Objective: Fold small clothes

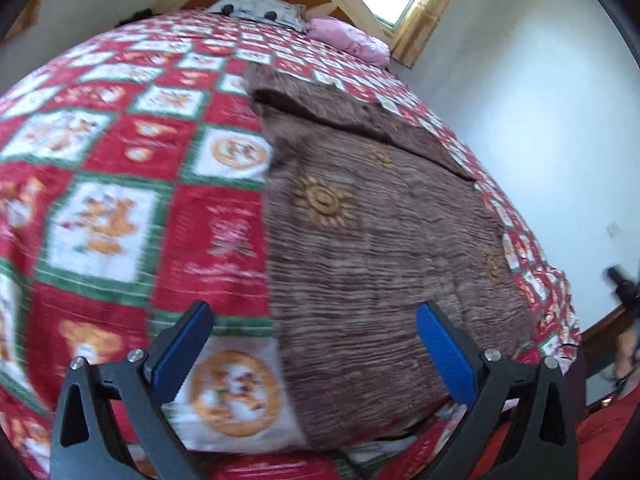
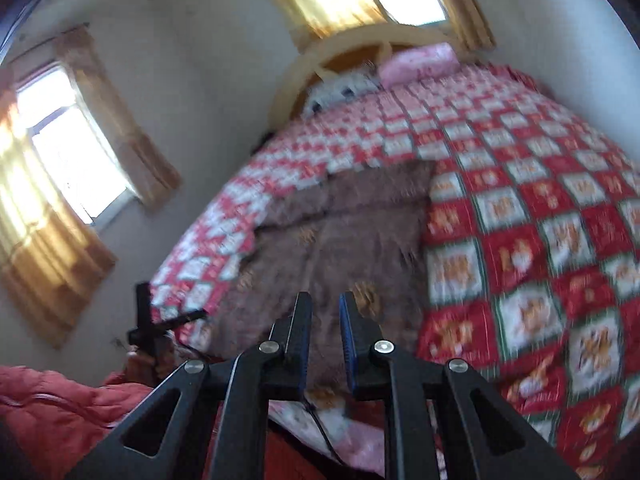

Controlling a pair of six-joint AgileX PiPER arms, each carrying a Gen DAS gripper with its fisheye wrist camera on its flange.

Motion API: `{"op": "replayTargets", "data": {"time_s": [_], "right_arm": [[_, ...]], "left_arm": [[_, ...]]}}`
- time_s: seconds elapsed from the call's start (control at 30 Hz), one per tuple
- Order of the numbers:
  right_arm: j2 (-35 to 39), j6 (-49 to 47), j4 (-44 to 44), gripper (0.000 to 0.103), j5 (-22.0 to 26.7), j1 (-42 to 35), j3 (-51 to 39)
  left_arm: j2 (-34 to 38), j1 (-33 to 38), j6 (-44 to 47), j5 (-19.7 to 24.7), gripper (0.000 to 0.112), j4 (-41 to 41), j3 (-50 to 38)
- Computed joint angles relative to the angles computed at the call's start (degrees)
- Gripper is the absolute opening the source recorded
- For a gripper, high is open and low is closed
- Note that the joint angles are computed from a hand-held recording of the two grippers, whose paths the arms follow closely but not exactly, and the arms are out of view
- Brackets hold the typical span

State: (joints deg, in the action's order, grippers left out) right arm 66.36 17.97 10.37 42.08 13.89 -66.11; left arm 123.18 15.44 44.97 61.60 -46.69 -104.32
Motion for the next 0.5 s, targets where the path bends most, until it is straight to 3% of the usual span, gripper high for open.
{"op": "replayTargets", "data": {"time_s": [0.1,0.3,0.5], "right_arm": [[2.1,-2.5,6.5,0.015,-5.6,-4.9,8.6],[9.0,-14.7,22.4,0.015,-5.6,-12.7,14.4],[11.6,-16.9,23.8,0.015,-5.3,-11.5,14.3]], "left_arm": [[-0.2,-0.7,0.4,-1.2,0.103,0.6,2.2],[-3.7,-0.2,5.3,-5.1,0.103,-3.1,10.4],[-3.4,2.2,5.7,-0.9,0.103,-5.0,10.5]]}}
